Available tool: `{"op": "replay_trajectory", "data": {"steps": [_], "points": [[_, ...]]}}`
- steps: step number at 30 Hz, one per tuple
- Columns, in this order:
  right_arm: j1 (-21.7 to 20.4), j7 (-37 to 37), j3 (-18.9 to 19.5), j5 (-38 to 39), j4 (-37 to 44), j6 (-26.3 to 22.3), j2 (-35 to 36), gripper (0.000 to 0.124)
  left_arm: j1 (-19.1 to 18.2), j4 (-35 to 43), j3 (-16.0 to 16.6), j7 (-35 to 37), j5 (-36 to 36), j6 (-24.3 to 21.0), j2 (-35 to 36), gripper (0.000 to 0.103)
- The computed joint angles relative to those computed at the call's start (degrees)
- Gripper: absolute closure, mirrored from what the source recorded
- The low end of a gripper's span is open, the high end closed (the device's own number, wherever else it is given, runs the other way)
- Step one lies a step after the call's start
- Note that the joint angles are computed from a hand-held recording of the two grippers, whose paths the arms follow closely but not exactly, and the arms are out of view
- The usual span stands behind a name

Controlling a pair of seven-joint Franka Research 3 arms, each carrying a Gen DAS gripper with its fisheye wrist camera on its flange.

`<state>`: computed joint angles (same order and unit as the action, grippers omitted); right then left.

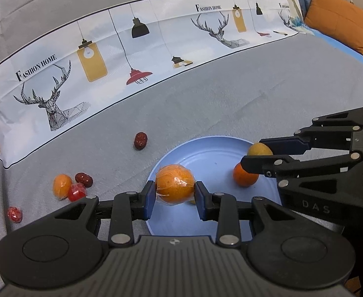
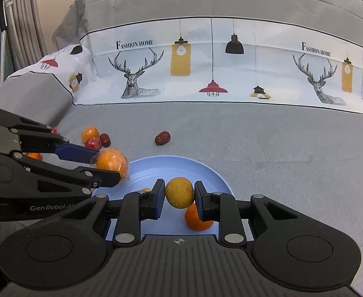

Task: Organize fruits
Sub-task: 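Carry both fruits over the blue plate and open both tools to release them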

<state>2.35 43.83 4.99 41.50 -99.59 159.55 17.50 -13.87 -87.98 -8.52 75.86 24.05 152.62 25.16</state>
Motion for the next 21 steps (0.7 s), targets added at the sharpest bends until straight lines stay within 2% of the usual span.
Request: {"op": "replay_trajectory", "data": {"steps": [21], "points": [[0.22, -1.22, 0.33, -0.21, 0.37, 0.19, 0.4, 0.097, -0.57, 1.48, 0.26, -0.14, 0.51, -1.66, 1.06, 0.066]]}}
